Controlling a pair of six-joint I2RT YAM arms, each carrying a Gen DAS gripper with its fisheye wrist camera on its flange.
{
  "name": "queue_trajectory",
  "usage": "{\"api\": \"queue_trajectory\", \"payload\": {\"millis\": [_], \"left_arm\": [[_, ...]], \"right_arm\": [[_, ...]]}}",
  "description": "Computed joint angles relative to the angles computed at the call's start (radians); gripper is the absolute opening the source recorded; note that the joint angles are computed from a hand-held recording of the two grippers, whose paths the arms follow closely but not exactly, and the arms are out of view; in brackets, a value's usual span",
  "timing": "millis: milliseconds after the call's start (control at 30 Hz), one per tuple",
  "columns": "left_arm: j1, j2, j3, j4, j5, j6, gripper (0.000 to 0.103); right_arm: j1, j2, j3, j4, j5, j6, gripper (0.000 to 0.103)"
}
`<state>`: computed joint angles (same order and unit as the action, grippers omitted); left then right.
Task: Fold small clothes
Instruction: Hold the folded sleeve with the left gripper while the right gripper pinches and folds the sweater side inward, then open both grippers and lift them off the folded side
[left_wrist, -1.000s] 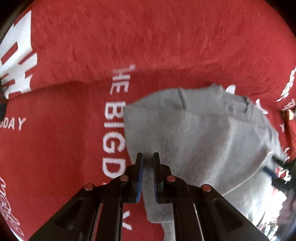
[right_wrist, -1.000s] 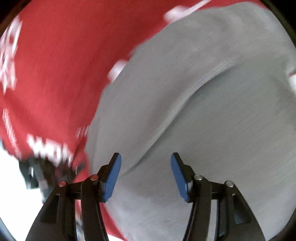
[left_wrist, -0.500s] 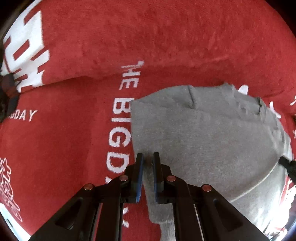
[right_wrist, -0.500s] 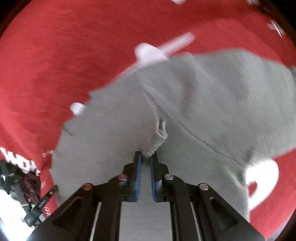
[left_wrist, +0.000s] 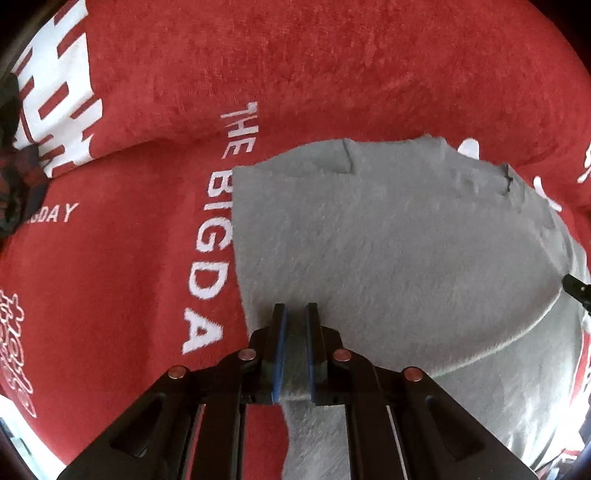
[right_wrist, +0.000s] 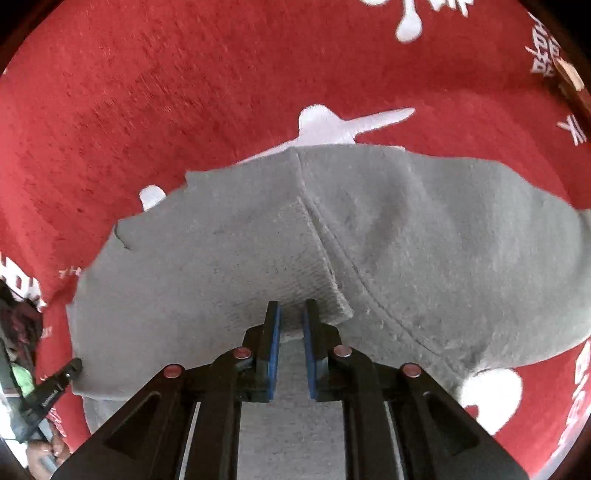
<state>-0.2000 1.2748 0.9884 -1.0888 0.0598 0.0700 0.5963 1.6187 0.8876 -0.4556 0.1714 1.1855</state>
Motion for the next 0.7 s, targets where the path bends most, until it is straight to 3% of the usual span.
{"api": "queue_trajectory", "payload": {"millis": [233, 367, 533, 700], "left_arm": [[-0.045, -0.003, 0.074, -0.121, -0.048, -0.003, 0.011], [-0.128, -0.02, 0.099, -0.189, -0.023, -0.094, 0.011], [-0.316, -0.031, 0.102, -0.213, -0.026, -0.255, 0.011], [-0.389, -0.045, 0.111, -0.216, -0.017, -0.325, 0.011]], "right_arm": [[-0.009, -0.114, -0.093, -0.002, -0.09, 0.08, 0.015], [0.017, -0.187, -0.139, 0.012, -0.115, 0.145, 0.032], [0.047, -0.278, -0.205, 0.022, -0.169, 0.229, 0.034], [-0.032, -0.292, -0.295, 0.222, -0.2, 0.275, 0.036]]}}
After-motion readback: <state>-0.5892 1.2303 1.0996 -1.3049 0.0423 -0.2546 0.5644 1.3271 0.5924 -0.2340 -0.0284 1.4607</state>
